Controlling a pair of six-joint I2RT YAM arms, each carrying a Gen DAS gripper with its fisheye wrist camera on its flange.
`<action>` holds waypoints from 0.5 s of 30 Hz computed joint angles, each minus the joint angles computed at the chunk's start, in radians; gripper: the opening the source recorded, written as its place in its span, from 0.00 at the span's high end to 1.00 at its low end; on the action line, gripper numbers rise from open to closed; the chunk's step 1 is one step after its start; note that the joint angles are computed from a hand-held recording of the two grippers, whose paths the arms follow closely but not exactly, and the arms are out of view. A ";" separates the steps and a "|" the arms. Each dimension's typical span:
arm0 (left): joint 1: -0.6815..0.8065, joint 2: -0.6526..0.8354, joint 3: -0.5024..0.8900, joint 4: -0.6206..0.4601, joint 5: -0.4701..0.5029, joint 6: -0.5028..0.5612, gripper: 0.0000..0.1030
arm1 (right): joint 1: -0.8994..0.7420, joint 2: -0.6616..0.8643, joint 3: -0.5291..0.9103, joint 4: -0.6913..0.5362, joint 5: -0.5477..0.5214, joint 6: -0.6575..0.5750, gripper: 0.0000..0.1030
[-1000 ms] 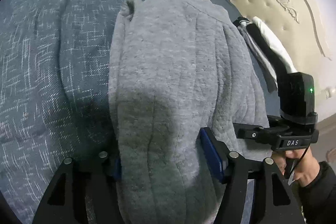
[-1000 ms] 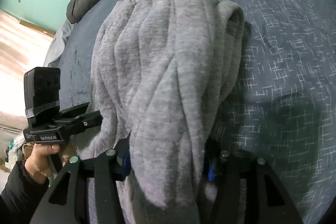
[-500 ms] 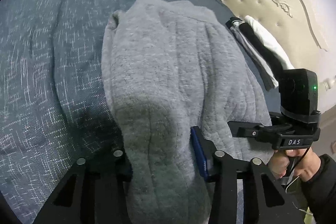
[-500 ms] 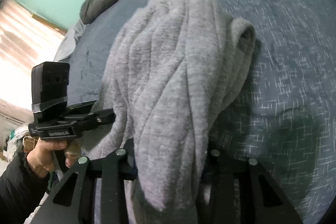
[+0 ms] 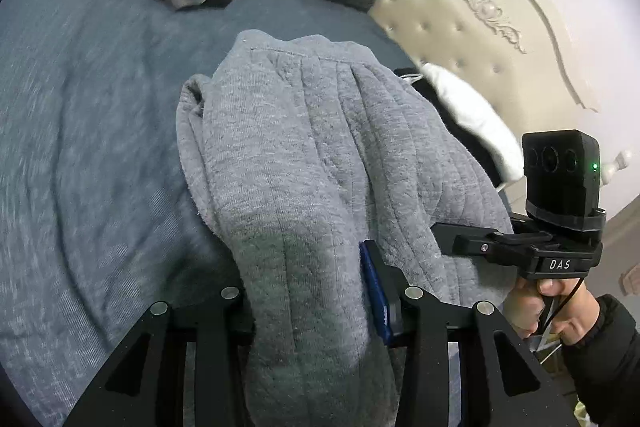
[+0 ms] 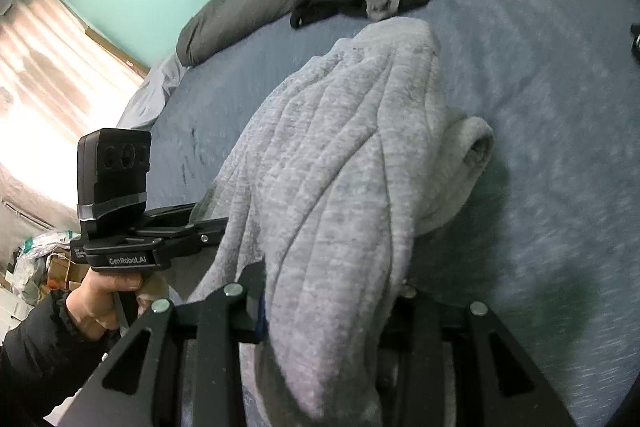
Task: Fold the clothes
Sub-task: 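Grasp the grey hoodie bundle with both tools and lift it toward the clothes stack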
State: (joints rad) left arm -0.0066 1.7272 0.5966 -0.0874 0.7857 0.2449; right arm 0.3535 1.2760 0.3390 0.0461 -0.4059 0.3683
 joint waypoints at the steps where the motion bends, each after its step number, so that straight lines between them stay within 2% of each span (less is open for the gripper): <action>1: -0.032 -0.027 0.008 0.003 -0.008 -0.038 0.58 | -0.045 -0.042 0.012 -0.062 -0.022 -0.039 0.65; 5: -0.138 -0.128 0.062 -0.025 -0.039 -0.165 0.58 | -0.252 -0.199 0.111 -0.365 -0.122 -0.237 0.65; 8: -0.230 -0.179 0.121 -0.033 -0.079 -0.266 0.58 | -0.411 -0.252 0.228 -0.581 -0.195 -0.402 0.65; 9: -0.212 -0.227 0.131 -0.091 -0.062 -0.241 0.58 | -0.466 -0.258 0.269 -0.647 -0.220 -0.459 0.65; 11: -0.251 -0.254 0.169 -0.115 -0.077 -0.277 0.58 | -0.582 -0.257 0.345 -0.776 -0.272 -0.584 0.65; 15: -0.424 -0.249 0.289 -0.101 -0.175 -0.417 0.58 | -0.885 -0.142 0.563 -1.080 -0.388 -0.934 0.65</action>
